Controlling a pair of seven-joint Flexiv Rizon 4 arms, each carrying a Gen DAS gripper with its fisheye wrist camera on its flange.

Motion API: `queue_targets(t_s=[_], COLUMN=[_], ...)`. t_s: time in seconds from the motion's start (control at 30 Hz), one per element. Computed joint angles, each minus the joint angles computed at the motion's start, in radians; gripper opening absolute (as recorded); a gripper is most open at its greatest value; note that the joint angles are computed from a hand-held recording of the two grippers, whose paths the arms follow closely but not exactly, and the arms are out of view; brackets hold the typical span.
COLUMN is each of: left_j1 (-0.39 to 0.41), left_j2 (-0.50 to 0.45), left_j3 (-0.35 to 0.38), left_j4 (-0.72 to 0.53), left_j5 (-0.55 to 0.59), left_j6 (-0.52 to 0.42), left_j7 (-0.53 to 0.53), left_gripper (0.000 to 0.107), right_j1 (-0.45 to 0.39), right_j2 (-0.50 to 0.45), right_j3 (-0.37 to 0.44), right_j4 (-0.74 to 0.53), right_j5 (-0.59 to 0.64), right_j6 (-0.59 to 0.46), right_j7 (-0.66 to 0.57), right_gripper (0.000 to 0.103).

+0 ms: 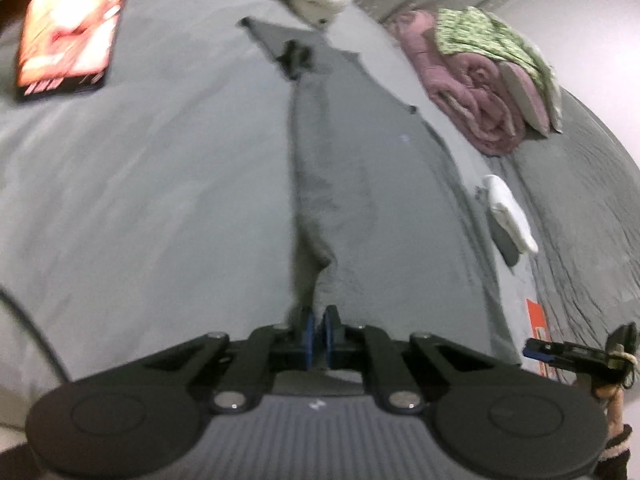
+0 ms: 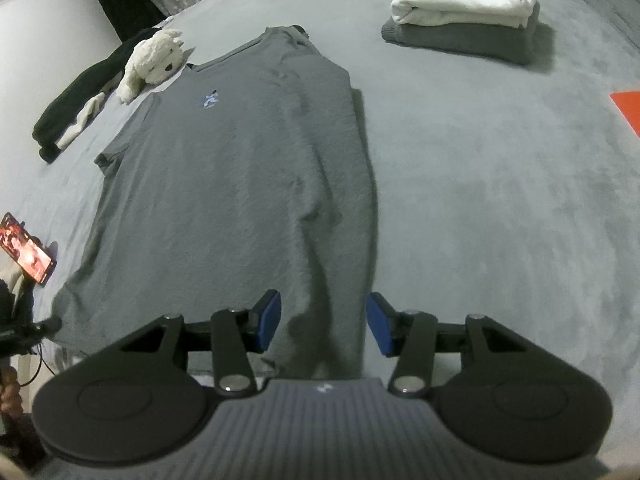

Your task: Fold clothes

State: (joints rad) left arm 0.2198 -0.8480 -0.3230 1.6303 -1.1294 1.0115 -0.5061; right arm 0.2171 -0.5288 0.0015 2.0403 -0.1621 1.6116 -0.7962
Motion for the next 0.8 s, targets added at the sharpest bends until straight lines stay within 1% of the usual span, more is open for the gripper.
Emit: queue_targets(t_s=[0.1,0.17,0.27,0.33,0.37,0.4,0.43,0.47,0.5,0.53,0.57,0.63,0.8], left_j1=[0.005,0.007,0.002,0.003,0.007,0.01,0.013,0.016,0.019,0.02,0.019,0.009,-0.002], left_j2=[-0.008,-0.01,-0.004,-0.011,-0.012,-0.014,-0.015,-0.014,-0.013,-0.011,-0.009,-0.009,-0.016], left_j3=[0.009,0.014,0.018,0.02,0.018,0.016,0.013,0.009,0.005,0.001,0.002,0.012,0.022], left_j4=[0.0,-0.001,0.0,-0.009,-0.01,-0.012,-0.013,-0.013,-0.012,-0.011,-0.011,-0.019,-0.034], left_j5=[0.01,0.019,0.038,0.049,0.05,0.049,0.048,0.044,0.038,0.033,0.031,0.047,0.078], left_j6=[-0.02,-0.031,-0.02,-0.027,-0.031,-0.036,-0.041,-0.043,-0.045,-0.047,-0.048,-0.052,-0.05], left_j7=[-0.028,-0.038,-0.02,-0.034,-0.039,-0.045,-0.048,-0.044,-0.039,-0.034,-0.031,-0.039,-0.065], left_gripper=[0.006,0.006,0.007,0.009,0.012,0.013,0.018,0.026,0.03,0.038,0.043,0.045,0.047], right_j1=[0.029,0.034,0.012,-0.018,-0.035,-0.033,-0.031,-0.028,-0.035,-0.043,-0.058,-0.082,-0.105], right_j2=[0.005,-0.004,-0.04,-0.065,-0.075,-0.073,-0.071,-0.069,-0.068,-0.068,-0.07,-0.071,-0.068], right_j3=[-0.024,-0.026,0.005,0.041,0.061,0.059,0.057,0.054,0.06,0.068,0.084,0.108,0.137], right_j4=[0.016,0.02,0.013,0.004,-0.001,0.002,0.005,0.009,0.011,0.013,0.013,0.016,0.028], right_j5=[0.0,0.003,0.028,0.049,0.056,0.055,0.053,0.051,0.054,0.058,0.062,0.068,0.073], right_j6=[0.005,0.012,0.046,0.061,0.058,0.061,0.065,0.069,0.076,0.083,0.088,0.098,0.113], right_j7=[0.014,0.02,0.033,0.044,0.049,0.045,0.041,0.037,0.036,0.036,0.036,0.035,0.037], right_gripper=[0.054,0.054,0.054,0.054,0.054,0.054,0.054,0.054,0.054,0.054,0.054,0.054,0.054])
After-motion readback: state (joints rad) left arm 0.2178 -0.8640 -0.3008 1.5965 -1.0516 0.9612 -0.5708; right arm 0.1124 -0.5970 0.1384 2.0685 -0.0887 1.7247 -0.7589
